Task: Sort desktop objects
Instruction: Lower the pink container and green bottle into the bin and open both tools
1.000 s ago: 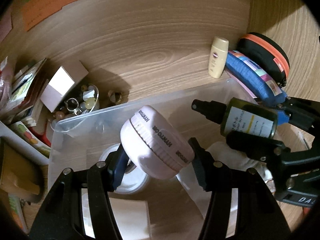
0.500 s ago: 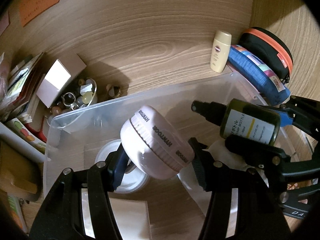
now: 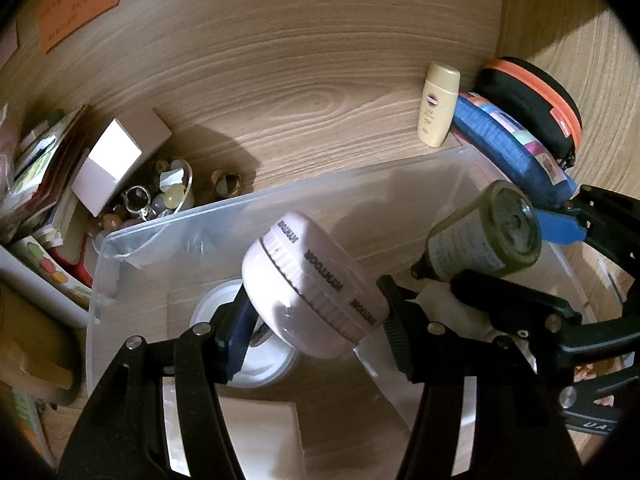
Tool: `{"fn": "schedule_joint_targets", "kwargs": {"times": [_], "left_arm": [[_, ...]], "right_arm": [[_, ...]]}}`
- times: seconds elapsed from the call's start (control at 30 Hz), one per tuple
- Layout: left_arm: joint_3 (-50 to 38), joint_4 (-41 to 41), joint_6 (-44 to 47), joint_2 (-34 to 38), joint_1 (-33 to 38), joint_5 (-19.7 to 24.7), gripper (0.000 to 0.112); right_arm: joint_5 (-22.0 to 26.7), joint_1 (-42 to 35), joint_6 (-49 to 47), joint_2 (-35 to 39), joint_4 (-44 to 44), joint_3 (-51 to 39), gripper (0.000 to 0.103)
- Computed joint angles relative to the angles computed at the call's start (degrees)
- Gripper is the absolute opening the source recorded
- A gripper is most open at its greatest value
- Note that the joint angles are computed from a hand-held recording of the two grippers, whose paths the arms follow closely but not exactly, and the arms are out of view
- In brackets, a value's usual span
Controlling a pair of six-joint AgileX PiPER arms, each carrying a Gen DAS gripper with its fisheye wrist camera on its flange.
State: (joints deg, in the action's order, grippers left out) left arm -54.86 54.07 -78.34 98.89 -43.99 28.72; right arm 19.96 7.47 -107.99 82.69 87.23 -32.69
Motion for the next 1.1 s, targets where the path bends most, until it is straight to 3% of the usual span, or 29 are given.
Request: {"fn": "schedule_joint_targets", "kwargs": {"times": [0.07, 0.6, 1.1], "left_arm": [[0.4, 1.8, -2.0, -0.3, -0.5, 0.4, 0.067], [2.6, 8.9, -9.6, -3.1, -3.5, 3.1, 0.081], [4.8, 10.6, -12.2, -7.9, -6.3, 10.0, 0.096]], "right_arm": [[1.2, -0.8, -1.6, -0.2, 1.8, 0.2, 0.049], [4.6, -3.5, -5.6, -3.8, 5.0, 1.5, 0.070], [12.4, -9.1, -0.1, -4.7, -0.5, 0.5, 0.084]]}}
